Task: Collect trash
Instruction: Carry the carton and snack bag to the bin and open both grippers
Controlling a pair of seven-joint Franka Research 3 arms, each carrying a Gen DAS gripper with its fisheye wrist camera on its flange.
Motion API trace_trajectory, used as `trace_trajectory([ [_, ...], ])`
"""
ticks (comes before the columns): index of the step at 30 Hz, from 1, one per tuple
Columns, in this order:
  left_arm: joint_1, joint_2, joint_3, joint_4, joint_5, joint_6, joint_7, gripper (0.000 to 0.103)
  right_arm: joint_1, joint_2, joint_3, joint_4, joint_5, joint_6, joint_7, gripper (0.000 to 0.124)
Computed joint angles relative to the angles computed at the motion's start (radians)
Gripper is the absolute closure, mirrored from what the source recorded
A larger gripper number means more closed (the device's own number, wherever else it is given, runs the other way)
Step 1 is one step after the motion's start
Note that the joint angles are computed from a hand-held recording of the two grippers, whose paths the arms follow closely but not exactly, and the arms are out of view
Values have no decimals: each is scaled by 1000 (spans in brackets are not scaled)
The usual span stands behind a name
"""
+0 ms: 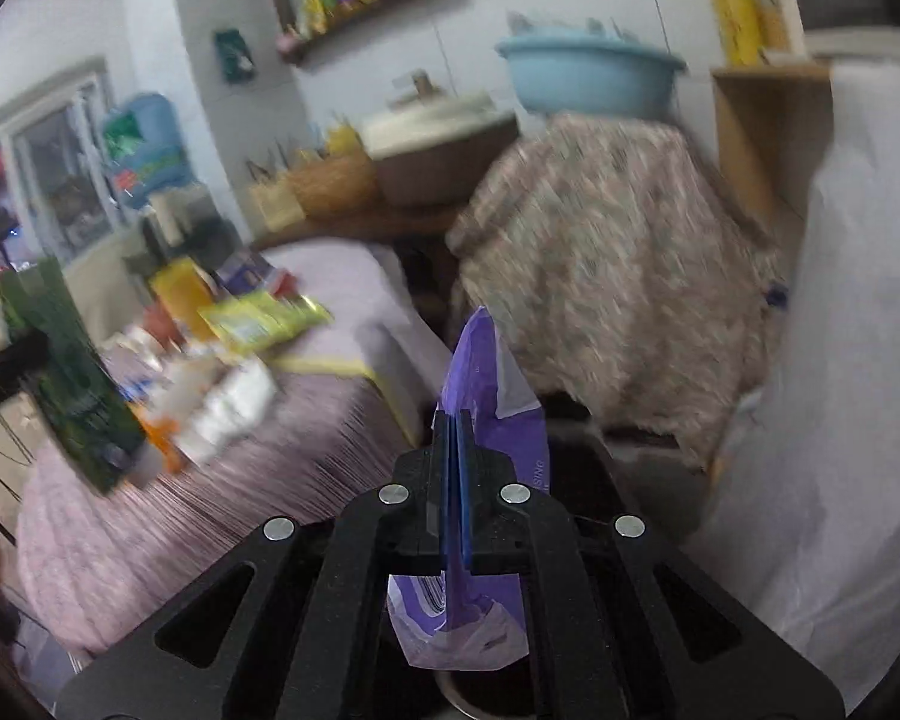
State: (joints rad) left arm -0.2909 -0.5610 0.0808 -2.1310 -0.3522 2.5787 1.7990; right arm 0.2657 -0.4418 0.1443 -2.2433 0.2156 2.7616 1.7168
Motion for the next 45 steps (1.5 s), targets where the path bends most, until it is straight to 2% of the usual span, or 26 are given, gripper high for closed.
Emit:
trace_trajectory([
  [5,-27,53,-37,-10,-13,-18,-4,46,-30,93,14,-37,-38,-52,58,121],
  [13,-18,129,-94,-30,-5,-23,-30,46,-6,225,-32,-28,-16,-111,68,119],
  [15,-10,144,-106,-34,8,-19,-38,46,-22,238,-19,-26,-77,-108,116,109],
  [16,-8,158,-111,-27,12,-21,-45,46,-33,239,-8,-24,-122,-108,155,88],
  [17,-6,169,-116,-23,14,-24,-51,46,-49,226,5,-40,-177,-92,211,66],
  [18,-3,179,-119,-20,16,-29,-55,46,-51,210,8,-59,-198,-74,237,64],
  [21,7,202,-137,-12,38,-30,-64,46,-52,144,2,-115,-207,-45,243,65],
  [24,12,241,-153,16,52,-45,-71,46,-110,48,53,-169,-300,-55,330,64],
  [25,12,255,-157,27,54,-53,-72,46,-110,7,54,-195,-336,-66,376,60],
  [26,12,274,-162,42,53,-66,-71,46,-145,0,88,-199,-310,-61,352,56],
  [29,20,326,-191,73,74,-90,-83,46,-172,-106,122,-261,-381,-93,438,56],
  [36,44,453,-259,122,202,-150,-139,46,-149,-334,114,-401,-317,-92,450,56],
  [43,50,519,-289,128,273,-160,-160,46,-157,-453,133,-428,-283,-136,435,55],
  [45,50,543,-296,145,296,-183,-181,46,-149,-473,142,-429,-278,-131,422,47],
])
